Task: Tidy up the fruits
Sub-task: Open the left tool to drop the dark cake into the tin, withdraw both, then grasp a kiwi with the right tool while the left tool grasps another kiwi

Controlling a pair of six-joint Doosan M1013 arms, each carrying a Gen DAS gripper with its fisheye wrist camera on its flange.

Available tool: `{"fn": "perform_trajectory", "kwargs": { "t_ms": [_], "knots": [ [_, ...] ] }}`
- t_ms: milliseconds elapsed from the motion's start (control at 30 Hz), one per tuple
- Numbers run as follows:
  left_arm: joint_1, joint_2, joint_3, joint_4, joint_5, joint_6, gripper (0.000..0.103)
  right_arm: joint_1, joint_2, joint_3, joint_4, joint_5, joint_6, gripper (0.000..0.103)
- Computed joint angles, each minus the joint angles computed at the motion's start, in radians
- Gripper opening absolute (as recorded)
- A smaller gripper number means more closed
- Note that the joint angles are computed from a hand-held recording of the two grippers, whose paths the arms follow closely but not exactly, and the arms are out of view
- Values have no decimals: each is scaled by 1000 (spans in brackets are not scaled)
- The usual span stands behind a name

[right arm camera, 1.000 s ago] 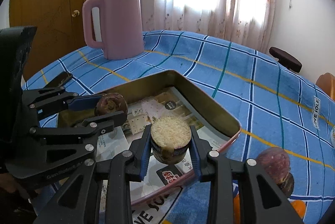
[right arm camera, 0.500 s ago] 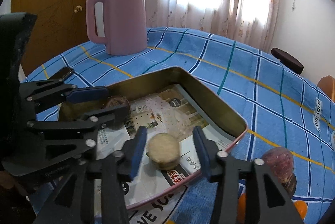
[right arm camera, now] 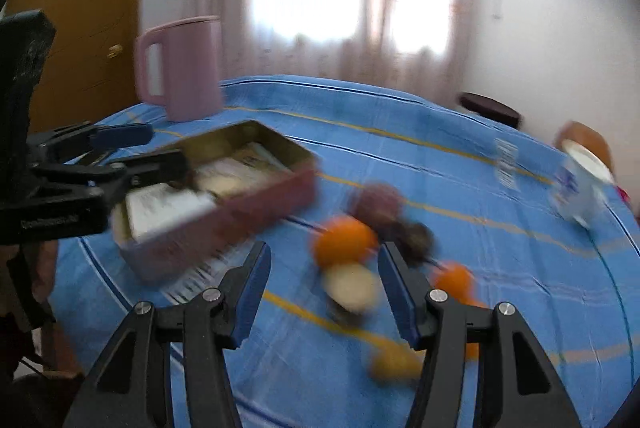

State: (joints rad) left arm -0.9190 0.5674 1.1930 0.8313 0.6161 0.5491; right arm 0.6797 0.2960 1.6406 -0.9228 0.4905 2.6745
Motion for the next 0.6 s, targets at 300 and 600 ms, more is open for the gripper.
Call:
{"fn": "perform_trajectory", "kwargs": {
  "t_ms": [300,600],
  "knots": [
    [-36,72,-106,-214,7,260,73,-42,-49,87,11,38,140,56],
    [-52,110,-160,-326,25,396,73,-63,-43,83,202,-18,-36,43]
  ]
}}
